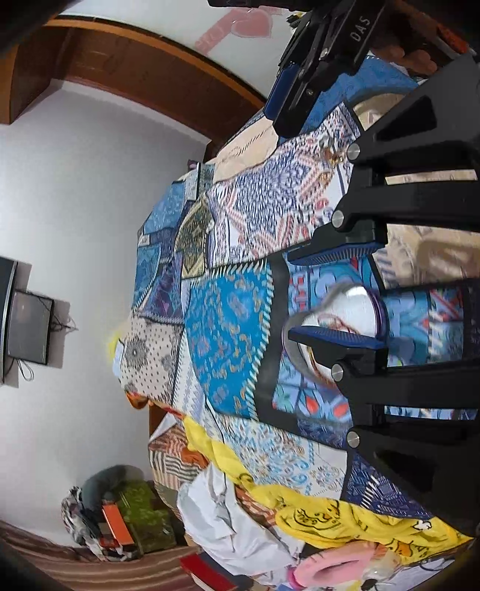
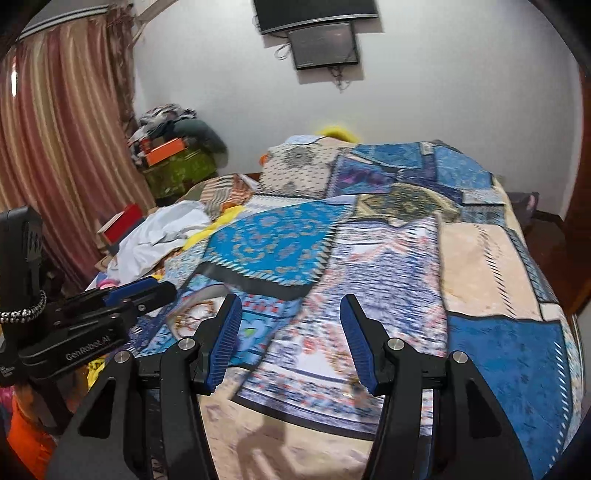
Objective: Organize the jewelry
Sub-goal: 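Move both open grippers back to the remaining jewelry pile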
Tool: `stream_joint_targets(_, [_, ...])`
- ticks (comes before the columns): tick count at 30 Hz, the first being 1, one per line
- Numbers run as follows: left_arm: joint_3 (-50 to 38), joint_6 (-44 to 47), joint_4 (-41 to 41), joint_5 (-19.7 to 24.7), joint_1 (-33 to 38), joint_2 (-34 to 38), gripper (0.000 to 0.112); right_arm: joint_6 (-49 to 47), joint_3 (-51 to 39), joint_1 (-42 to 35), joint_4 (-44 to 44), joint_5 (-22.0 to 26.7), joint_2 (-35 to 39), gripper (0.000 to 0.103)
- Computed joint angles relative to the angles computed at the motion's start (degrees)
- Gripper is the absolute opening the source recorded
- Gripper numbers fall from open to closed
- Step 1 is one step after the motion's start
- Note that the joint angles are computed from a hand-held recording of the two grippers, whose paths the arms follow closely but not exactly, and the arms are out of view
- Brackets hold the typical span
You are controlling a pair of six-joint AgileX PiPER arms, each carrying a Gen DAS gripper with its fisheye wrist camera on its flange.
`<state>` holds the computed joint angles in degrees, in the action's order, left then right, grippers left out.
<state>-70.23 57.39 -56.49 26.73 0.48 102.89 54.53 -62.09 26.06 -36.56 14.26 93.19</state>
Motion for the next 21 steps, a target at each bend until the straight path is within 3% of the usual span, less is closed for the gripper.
stream_joint_targets(8, [-2.9,-3.5,4.0,0.3,-6.1,1.8,0.033,6.1,8.1,-6.5,-3.3,-0.7,-5.8,0.051])
stream_joint_targets(21, [-6.2,-6.2,8.9,2.0,-13.7,8.5,0.033,-2.7,14.5,-12.3,4.5,-1.7,-8.0,0.051])
